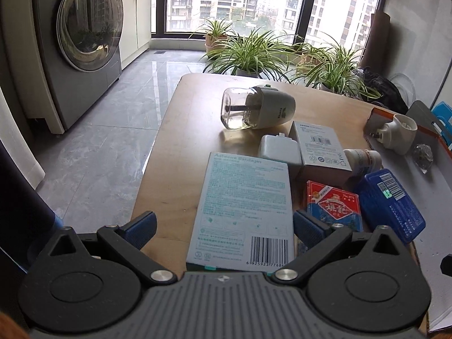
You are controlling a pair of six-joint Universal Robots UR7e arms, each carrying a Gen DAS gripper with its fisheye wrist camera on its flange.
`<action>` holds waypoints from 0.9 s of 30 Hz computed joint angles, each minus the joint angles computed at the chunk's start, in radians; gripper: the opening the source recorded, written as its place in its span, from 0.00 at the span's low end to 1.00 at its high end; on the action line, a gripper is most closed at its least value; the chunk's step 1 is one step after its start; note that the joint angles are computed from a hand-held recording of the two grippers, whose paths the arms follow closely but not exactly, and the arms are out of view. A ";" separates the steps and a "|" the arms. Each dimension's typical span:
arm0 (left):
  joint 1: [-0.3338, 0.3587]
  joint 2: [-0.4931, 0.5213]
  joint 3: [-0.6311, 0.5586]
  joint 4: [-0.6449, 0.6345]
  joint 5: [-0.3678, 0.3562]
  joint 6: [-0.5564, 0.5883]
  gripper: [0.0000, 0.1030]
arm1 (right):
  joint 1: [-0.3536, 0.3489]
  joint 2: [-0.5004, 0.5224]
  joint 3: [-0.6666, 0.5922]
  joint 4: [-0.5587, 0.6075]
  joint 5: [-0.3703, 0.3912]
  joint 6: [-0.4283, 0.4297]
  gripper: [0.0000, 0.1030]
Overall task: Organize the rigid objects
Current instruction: 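Grasp light-blue bandage box with left tool while right tool grasps blue case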
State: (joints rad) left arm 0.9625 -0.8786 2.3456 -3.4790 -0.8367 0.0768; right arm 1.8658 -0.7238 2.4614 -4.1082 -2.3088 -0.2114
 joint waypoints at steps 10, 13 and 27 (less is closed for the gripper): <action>0.007 0.060 -0.007 -0.124 -0.014 0.092 0.70 | -0.018 0.014 -0.026 0.035 0.012 -0.007 0.85; 0.019 0.036 0.002 -0.116 -0.060 0.065 0.70 | -0.024 0.011 -0.046 0.061 0.021 -0.009 0.85; -0.039 -0.001 0.079 -0.184 -0.047 -0.022 0.70 | -0.053 0.020 -0.228 0.299 0.063 -0.057 0.85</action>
